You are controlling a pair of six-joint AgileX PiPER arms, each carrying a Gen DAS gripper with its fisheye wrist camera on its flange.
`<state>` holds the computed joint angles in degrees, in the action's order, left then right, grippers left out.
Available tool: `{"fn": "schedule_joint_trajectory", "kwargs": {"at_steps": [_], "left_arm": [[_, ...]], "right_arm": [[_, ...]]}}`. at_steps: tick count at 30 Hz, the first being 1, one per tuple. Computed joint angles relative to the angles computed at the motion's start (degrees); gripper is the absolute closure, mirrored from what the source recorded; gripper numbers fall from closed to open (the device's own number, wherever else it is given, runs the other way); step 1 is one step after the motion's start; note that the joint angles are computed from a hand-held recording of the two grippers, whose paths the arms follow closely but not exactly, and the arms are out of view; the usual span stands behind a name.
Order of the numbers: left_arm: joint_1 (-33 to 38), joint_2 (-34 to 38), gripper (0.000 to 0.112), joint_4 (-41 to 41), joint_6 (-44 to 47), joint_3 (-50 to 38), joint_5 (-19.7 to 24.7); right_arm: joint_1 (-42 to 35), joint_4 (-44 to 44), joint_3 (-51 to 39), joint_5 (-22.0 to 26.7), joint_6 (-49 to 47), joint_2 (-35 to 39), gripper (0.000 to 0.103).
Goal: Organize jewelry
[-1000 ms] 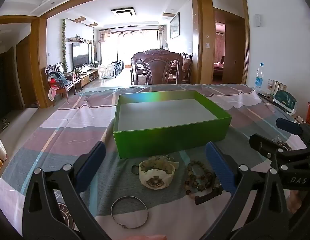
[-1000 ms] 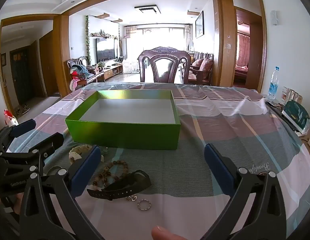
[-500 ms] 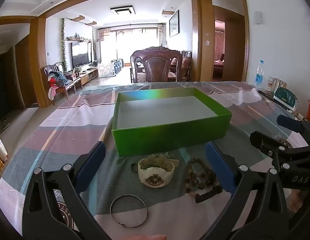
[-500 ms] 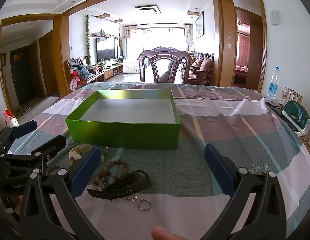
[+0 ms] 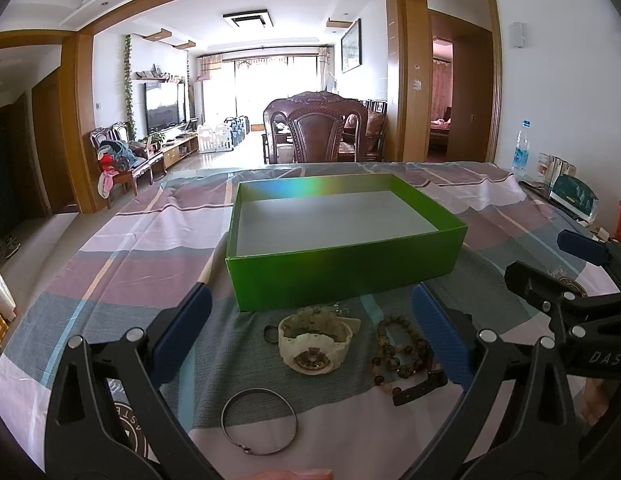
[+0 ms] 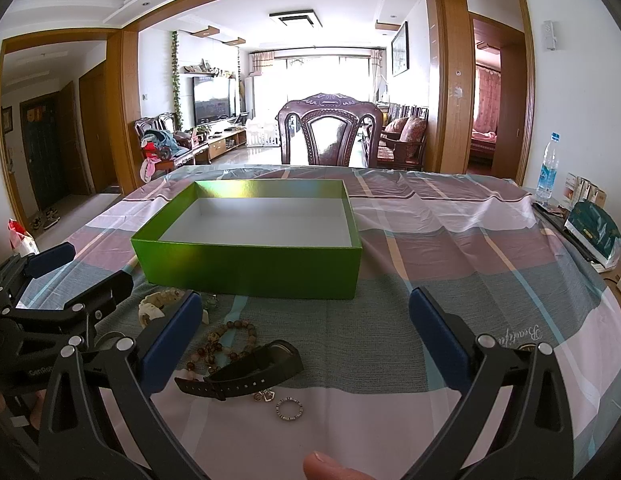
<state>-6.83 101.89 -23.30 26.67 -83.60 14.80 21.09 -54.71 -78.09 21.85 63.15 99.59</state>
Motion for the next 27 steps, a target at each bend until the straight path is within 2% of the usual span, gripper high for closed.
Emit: {"fn": "schedule_joint_trajectory", "kwargs": {"at_steps": [19,27], "left_arm": [[0.44,0.34,0.013,-0.32,0.16,-0.09,0.32],[0.30,0.96,0.013,2.59,-2.86,-0.90,0.89]], "right_arm": [[-0.12,0.40,-0.04,-0.12,-0.45,0.07,0.003],[0.17,0.42,-0.18,-0.07,-0.21,0.57,0.003]]}}
